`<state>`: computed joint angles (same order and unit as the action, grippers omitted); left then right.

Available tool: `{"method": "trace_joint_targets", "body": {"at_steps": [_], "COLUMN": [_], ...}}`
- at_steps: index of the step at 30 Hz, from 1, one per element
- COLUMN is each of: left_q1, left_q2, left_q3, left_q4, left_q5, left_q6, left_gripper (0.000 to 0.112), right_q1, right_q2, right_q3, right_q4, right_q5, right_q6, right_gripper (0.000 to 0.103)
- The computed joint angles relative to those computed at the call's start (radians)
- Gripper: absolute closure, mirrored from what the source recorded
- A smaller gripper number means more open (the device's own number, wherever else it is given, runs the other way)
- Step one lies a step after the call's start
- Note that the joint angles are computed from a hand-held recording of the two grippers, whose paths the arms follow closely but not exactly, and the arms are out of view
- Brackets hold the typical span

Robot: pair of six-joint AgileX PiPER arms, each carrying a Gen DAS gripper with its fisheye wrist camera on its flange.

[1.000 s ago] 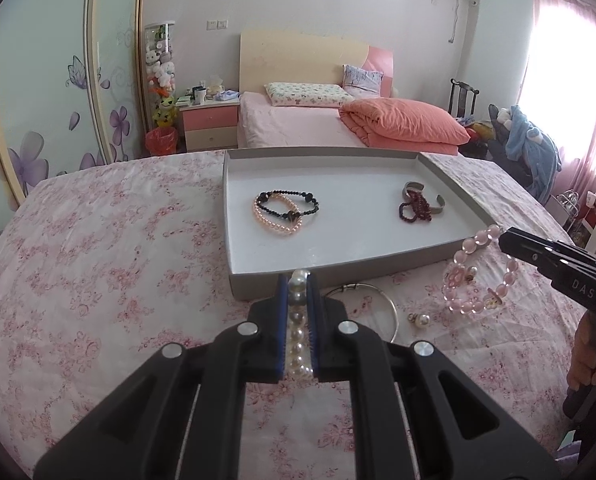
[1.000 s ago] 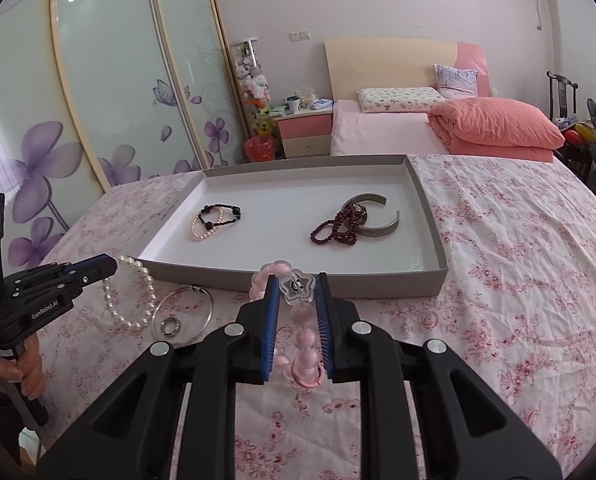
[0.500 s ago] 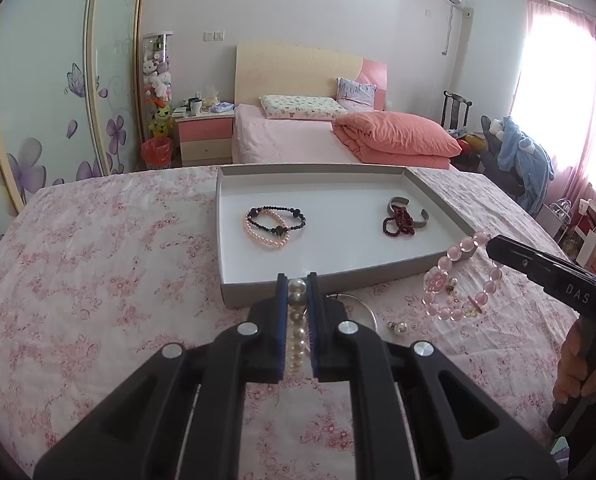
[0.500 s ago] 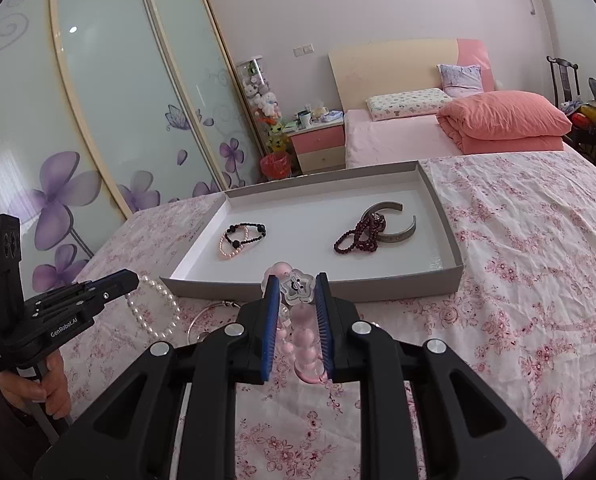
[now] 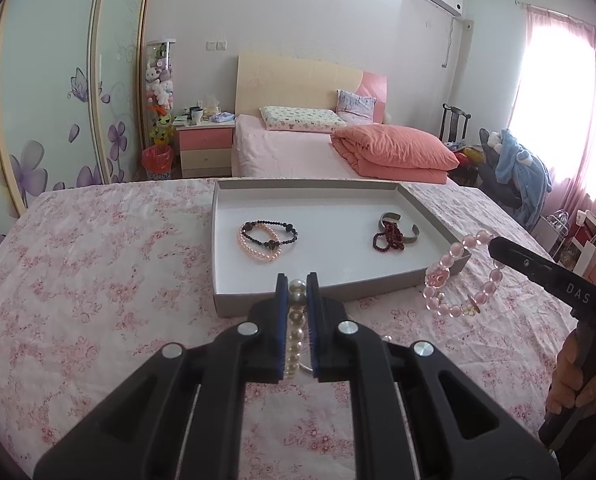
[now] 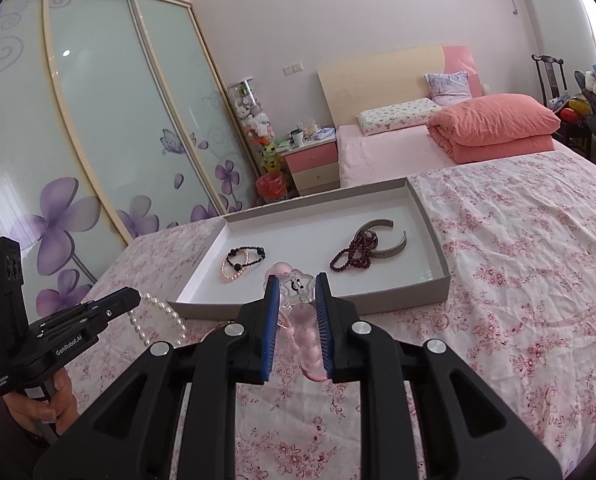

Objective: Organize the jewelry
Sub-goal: 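Carry both held bracelets over the white tray and open both grippers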

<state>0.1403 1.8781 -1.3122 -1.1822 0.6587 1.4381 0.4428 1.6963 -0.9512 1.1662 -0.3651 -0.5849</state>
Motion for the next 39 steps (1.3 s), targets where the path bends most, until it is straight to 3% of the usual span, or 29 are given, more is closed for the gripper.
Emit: {"method": "trace_joint_targets", "body": {"at_steps": [23, 28, 39], "left_q1": [-0.089, -0.116, -0.156], "left_q2": [-0.125, -0.140, -0.114], "left_q3": [0.131, 0.149, 0.099], "left_q4": [-0.296, -0.360, -0.370], "left_q5": [-0.158, -0.190, -0.247], "left_q6": [0.228, 0.289, 0.262], "left_gripper": [0.102, 0.102, 0.102], "right_q1": [0.133, 0.143, 0.129], "right_q2": [0.001, 0.014, 0.044], "right_q3": [-0.057, -0.083, -0.142], "right_q4": [0.144, 0.150, 0.165], "right_q5": [-0.319, -0.356, -0.361], "right_q6": [-0.204, -0.238, -0.280], "right_gripper": [0.084, 0.084, 0.084]}}
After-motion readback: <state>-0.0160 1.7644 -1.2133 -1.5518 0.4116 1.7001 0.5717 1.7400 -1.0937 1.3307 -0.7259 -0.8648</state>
